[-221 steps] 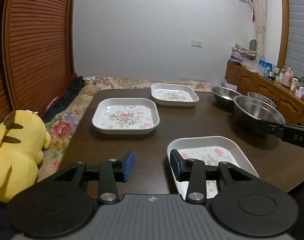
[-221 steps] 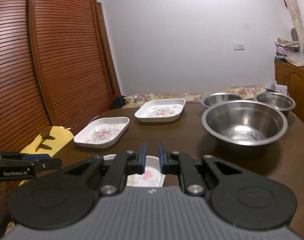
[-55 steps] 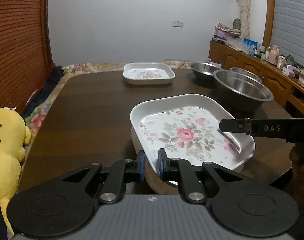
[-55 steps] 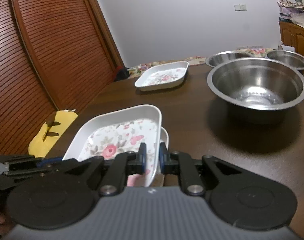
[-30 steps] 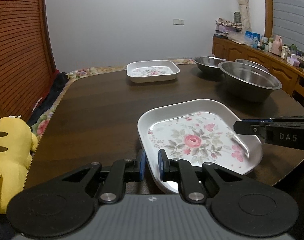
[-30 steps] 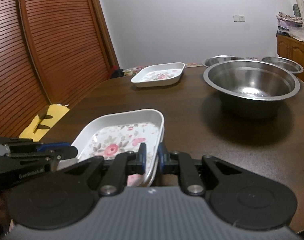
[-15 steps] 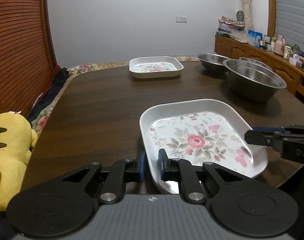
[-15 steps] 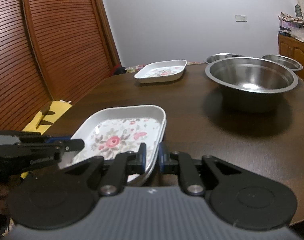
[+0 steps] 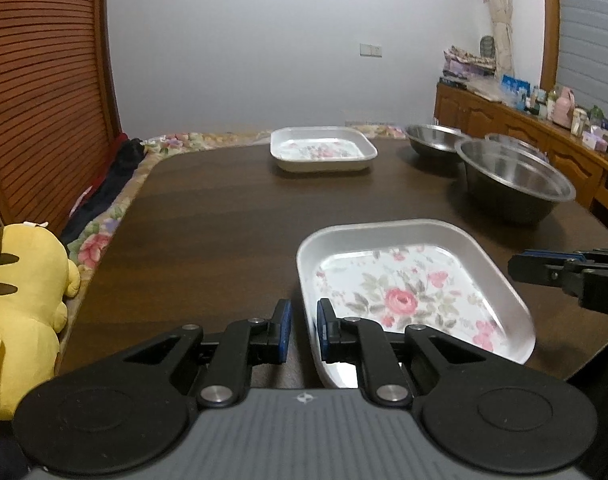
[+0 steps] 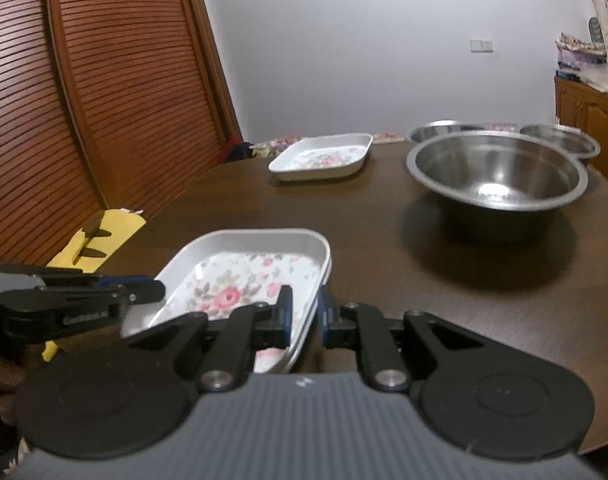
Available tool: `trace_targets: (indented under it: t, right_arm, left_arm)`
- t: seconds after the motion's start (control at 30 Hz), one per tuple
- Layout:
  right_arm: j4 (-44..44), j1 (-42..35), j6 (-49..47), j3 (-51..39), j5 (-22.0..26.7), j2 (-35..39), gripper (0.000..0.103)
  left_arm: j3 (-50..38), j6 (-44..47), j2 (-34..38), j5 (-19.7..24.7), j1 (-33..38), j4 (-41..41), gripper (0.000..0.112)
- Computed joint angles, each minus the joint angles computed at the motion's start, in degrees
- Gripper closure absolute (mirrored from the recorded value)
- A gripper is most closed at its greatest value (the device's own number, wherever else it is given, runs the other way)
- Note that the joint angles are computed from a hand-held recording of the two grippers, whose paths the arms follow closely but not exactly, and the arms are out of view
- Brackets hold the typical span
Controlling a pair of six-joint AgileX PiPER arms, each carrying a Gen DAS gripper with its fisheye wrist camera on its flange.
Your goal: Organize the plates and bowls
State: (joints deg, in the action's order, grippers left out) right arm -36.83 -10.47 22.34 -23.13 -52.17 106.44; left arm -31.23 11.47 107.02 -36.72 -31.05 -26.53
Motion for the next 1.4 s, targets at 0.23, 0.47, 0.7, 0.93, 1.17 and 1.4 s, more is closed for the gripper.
trace_targets:
  t: [0.23,0.47,0.7,0.93,1.17,1.4]
  right_arm:
    - [-4.00,-0.99,4.25,-2.00,3.61,-5.70,0.088]
    - [-8.31,-0.09,9.72,-10.06,10.57,-8.74,0.088]
    - [-13.65,0.61,17.84,-21.22,15.73,-4.81,0.088]
    - [-19.93,2.30,26.93,-30.16,20.66,0.91,0.088]
    - [-35.65,4.68,42.61,-41.63,27.58,5.01,0.088]
    - [-59.02,6.22,68.13,-54.23,31.07,11.64,0.070]
  left_arm:
    - [-2.59,4.67,-4.42,2.94,1.27,-2.00,0.096]
    - [-11.76,6.31,-4.43,9.32,4.78,0.97,0.096]
    - [-19.53,6.76,-0.65,13.69,8.33,4.14,0.096]
    - [-26.49,6.68,3.33,18.90,11.47,5.43,0.096]
    - [-36.12,7.96,8.18,25.98,14.64,6.36,0.089]
    - [-48.41,0.65,14.27,33.13,16.82,13.93,0.082]
